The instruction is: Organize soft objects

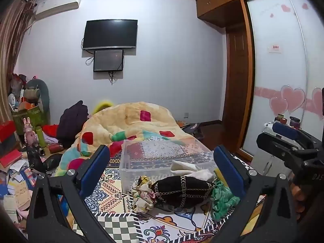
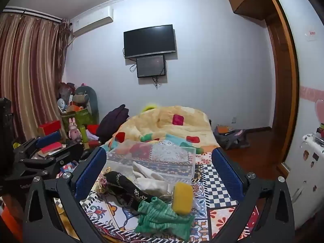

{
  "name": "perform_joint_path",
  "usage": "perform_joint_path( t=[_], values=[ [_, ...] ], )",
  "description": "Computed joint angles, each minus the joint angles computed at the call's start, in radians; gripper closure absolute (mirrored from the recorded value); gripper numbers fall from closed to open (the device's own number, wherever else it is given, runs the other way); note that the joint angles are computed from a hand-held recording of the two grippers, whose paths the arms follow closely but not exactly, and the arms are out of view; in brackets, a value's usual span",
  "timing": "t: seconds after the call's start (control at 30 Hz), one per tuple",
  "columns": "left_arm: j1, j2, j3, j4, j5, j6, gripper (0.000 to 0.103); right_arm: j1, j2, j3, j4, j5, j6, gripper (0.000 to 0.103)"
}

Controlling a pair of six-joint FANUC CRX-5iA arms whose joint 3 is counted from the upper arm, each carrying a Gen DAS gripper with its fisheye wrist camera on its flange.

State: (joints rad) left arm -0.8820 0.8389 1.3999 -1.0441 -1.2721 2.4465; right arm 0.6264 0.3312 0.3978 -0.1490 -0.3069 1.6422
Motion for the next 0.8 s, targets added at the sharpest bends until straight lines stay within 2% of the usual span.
perform_joint_path(
  t=[0.07, 0.1, 0.2, 0.3, 0.33, 0.37, 0.47, 0.5, 0.8],
  values=[
    [-0.005, 0.003, 0.005, -0.012, -0.004, 0.004, 0.000, 0.007, 0.000, -0.010, 0.051, -0.001, -0.036, 0.000],
    [0.010, -0.027, -0.045, 0.023, 0.022, 0.007, 0.000, 0.009, -0.001, -0.016, 0.065, 0.004, -0.046, 0.000],
    [0.013, -0.038, -0.064, 0.025, 0.035, 0.008, 0.000, 0.008, -0.002, -0.014, 0.054, 0.001, -0.037, 0.000],
    [0.008, -0.002, -0.002, 0.025, 0.013, -0.008, 0.000, 0.002, -0.001, -0.005, 0.032, -0.009, -0.024, 0.000],
    [0.009, -0.002, -0.002, 0.029, 0.015, -0.009, 0.000, 0.020, -0.009, -0.028, 0.092, 0.005, -0.063, 0.000],
    [0.011, 0.000, 0.002, 0.034, 0.016, -0.012, 0.000, 0.021, -0.015, -0.038, 0.100, 0.010, -0.067, 0.000],
    [0.008, -0.011, -0.021, 0.027, 0.025, -0.006, 0.000, 0.009, -0.011, -0.019, 0.055, -0.005, -0.023, 0.000],
    [0.007, -0.012, -0.023, 0.025, 0.026, -0.005, 0.000, 0.021, -0.013, -0.040, 0.093, 0.020, -0.053, 0.000],
    [0.006, -0.003, -0.011, 0.024, 0.022, -0.009, 0.000, 0.012, -0.009, -0.022, 0.050, 0.004, -0.020, 0.000]
  ],
)
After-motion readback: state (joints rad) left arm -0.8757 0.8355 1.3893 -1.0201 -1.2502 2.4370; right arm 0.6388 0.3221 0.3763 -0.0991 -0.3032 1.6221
